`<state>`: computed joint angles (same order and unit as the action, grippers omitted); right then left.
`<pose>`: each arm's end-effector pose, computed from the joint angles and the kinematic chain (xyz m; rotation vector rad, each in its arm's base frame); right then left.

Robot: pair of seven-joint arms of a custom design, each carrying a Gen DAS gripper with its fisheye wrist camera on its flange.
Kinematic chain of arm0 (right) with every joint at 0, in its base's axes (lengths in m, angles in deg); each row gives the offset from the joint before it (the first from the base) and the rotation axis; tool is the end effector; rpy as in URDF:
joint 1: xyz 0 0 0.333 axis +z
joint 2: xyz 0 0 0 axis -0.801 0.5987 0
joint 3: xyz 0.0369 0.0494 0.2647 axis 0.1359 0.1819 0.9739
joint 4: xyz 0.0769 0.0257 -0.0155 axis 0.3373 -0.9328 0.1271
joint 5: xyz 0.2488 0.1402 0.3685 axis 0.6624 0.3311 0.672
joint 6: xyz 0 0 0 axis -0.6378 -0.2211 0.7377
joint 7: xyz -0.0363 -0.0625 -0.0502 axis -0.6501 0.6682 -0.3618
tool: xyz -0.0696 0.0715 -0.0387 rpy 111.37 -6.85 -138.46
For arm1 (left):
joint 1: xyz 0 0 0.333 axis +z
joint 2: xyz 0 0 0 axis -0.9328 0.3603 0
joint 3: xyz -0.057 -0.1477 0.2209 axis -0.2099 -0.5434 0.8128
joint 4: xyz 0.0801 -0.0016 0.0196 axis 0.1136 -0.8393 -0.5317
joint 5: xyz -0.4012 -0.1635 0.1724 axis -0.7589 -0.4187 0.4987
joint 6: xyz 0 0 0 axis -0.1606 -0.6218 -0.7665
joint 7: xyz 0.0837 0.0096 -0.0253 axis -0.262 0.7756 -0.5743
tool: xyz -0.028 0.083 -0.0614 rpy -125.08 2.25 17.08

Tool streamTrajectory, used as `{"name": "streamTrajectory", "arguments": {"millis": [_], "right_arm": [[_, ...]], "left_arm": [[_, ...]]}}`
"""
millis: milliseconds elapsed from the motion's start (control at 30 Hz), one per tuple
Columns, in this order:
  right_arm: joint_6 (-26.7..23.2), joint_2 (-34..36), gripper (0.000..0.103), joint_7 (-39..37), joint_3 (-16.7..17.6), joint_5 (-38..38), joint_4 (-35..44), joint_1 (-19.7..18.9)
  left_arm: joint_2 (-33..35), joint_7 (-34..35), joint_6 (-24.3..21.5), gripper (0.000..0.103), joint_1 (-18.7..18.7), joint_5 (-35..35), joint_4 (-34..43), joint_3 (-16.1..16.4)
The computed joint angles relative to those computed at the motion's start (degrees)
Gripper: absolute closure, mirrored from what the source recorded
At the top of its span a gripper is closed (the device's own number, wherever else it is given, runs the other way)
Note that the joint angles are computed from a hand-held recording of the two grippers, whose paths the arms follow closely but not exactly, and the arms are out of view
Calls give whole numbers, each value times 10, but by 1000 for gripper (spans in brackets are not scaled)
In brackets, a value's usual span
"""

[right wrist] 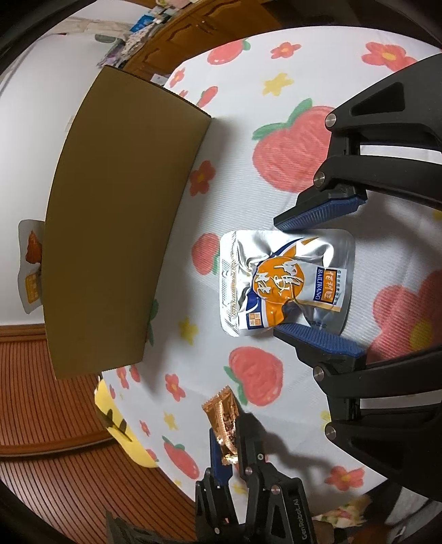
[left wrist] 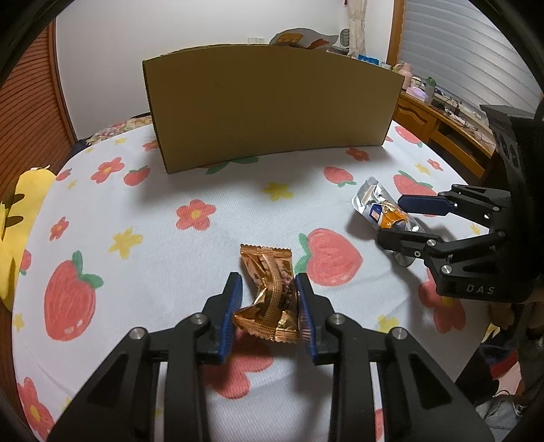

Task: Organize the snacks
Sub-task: 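Grasp the copper candy with the left tool while the right tool grasps the orange pouch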

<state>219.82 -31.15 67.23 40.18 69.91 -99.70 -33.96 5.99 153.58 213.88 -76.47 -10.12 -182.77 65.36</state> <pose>0.5130 0.2556 0.4424 -2.0199 1.5383 -0.5838 0.5137 -0.0628 0.4414 -1.3592 2.3345 -0.9067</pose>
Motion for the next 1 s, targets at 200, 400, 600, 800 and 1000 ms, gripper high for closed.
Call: {"name": "streamTrajectory", "arguments": {"millis": [200,400,600,800,1000], "right_arm": [[0,0,46,1,1,-1,0,0],[16,-8,46,9,2,-5,-10,-3],[40,-21,47,26,5,-16,-26,-10],[64,-34,47,58,15,-41,-40,-24],[83,-43,47,86,22,-62,-51,-34]], "left_arm": [[-8,4,2,74,-1,-7,-5,4],[-19,12,11,74,-6,-14,-10,7],[-26,18,23,74,-12,-21,-13,11],[-28,24,33,74,-17,-31,-12,16],[-31,36,44,74,-24,-49,-8,24]]}}
